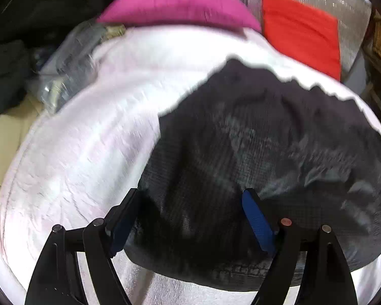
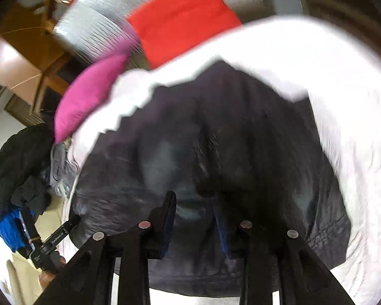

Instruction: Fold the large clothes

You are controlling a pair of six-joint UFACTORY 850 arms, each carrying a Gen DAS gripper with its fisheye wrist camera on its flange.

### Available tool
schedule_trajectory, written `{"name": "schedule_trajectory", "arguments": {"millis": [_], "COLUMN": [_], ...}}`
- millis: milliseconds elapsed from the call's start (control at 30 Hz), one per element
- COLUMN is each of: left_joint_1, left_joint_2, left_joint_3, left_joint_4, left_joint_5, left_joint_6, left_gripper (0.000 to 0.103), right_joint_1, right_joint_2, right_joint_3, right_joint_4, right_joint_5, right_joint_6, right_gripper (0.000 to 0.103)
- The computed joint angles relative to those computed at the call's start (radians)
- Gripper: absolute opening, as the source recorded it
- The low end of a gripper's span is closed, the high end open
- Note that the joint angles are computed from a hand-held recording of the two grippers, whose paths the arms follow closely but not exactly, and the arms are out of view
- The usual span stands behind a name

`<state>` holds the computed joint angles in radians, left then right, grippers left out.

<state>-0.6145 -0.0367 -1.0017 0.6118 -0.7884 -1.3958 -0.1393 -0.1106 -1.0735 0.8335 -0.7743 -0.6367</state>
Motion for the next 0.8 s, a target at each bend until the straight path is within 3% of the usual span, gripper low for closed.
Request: {"name": "schedule_trajectory", "arguments": {"millis": [100, 167, 200, 300, 433, 533, 800], "left_joint_1": [-0.013, -0.017, -0.019, -0.010, -0.033, -0.042, -0.029], "left_joint_2": [0.013, 0.059, 0.082, 0.178, 0.254, 0.317, 0.336], "left_joint_3": [-0.005, 0.021, 0.038, 0.114, 0.181, 0.250, 0.301], "left_joint_4": [0.005, -0.006, -0.020, -0.112, -0.134, -0.190, -0.327], "left_joint_5": [-0.020, 0.026, 0.051, 0.182, 0.228, 0.312, 0.431], "left_joint_6": [0.005, -0.015, -0.024, -0.017, -0.088, -0.133, -0.119], "left_gripper": [0.083, 0.083, 0.083, 0.083, 0.083, 0.083, 0.083], "right_joint_1": [-0.023, -0.051, -0.067, -0.116, -0.183, -0.222, -0.237], "right_joint_2": [0.010, 0.032, 0.050, 0.135, 0.196, 0.215, 0.198], "right_joint_3": [0.018, 0.024, 0.038, 0.104, 0.170, 0.220, 0.279], "right_joint_4": [0.060, 0.102, 0.146, 0.244, 0.295, 0.297, 0.325], "right_joint_5": [-0.014, -0.074, -0.097, -0.134, -0.239, -0.289, -0.278], "right_joint_6": [-0.025, -0.047, -0.077, -0.149, -0.141, -0.086, 0.020], "right_gripper": [0.036, 0.058, 0.074, 0.075, 0.075, 0.075, 0.075]}}
